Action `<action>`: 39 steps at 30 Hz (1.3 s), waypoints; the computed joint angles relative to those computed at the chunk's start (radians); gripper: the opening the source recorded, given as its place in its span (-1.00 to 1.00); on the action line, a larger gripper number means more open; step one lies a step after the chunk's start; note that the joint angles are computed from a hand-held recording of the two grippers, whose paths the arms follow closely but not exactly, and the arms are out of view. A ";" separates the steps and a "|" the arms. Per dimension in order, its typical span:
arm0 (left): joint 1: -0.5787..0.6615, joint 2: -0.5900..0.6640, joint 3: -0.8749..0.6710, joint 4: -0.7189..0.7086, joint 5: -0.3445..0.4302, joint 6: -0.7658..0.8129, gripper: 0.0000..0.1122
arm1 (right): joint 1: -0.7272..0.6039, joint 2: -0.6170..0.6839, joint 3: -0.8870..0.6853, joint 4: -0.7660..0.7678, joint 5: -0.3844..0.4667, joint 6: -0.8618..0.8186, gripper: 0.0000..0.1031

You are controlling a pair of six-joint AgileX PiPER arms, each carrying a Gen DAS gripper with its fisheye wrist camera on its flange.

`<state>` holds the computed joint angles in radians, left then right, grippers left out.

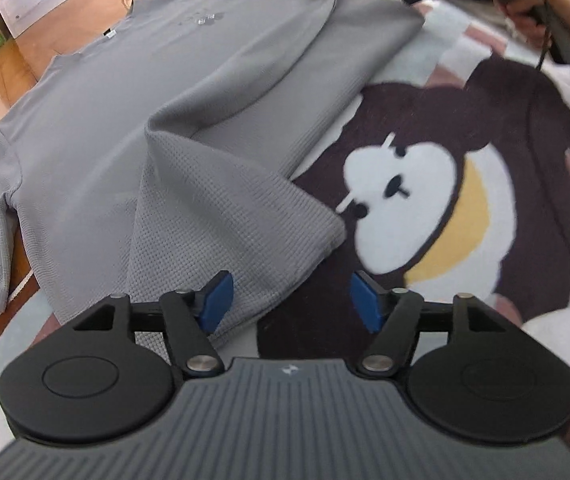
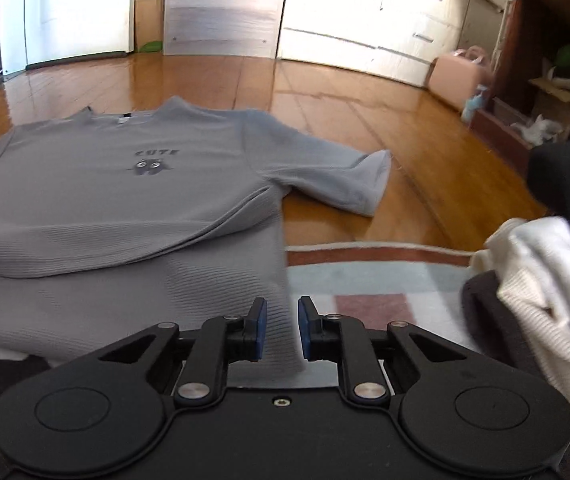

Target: Fold clothes

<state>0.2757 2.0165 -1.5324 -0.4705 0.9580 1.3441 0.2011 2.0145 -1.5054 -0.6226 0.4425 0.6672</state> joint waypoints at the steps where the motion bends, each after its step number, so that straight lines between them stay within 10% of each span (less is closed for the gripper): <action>1: -0.008 0.010 -0.007 -0.002 -0.013 -0.007 0.19 | 0.001 0.004 -0.005 0.003 0.004 -0.005 -0.61; 6: -0.005 0.035 -0.050 -0.090 -0.021 0.002 -0.93 | 0.006 0.018 -0.013 0.009 0.008 0.016 -0.61; 13: 0.120 0.141 -0.255 -0.317 -0.057 -0.211 -0.93 | -0.024 0.011 -0.026 0.115 -0.031 -0.111 -0.61; 22: 0.169 0.306 -0.471 -0.254 -0.023 -0.501 -0.89 | -0.125 0.154 -0.306 0.665 0.074 -0.608 -0.46; 29: 0.146 0.312 -0.481 -0.169 0.054 -0.488 -0.28 | -0.140 0.321 -0.561 0.735 0.222 -0.671 -0.33; 36: 0.075 0.282 -0.390 -0.045 -0.081 -0.487 0.55 | -0.131 0.498 -0.850 0.697 0.365 -0.653 0.02; 38: 0.070 0.295 -0.400 -0.054 -0.108 -0.483 0.32 | -0.125 0.505 -0.855 0.687 0.342 -0.662 0.03; 39: 0.074 0.286 -0.380 -0.094 -0.127 -0.441 -0.33 | -0.122 0.507 -0.853 0.684 0.328 -0.670 0.01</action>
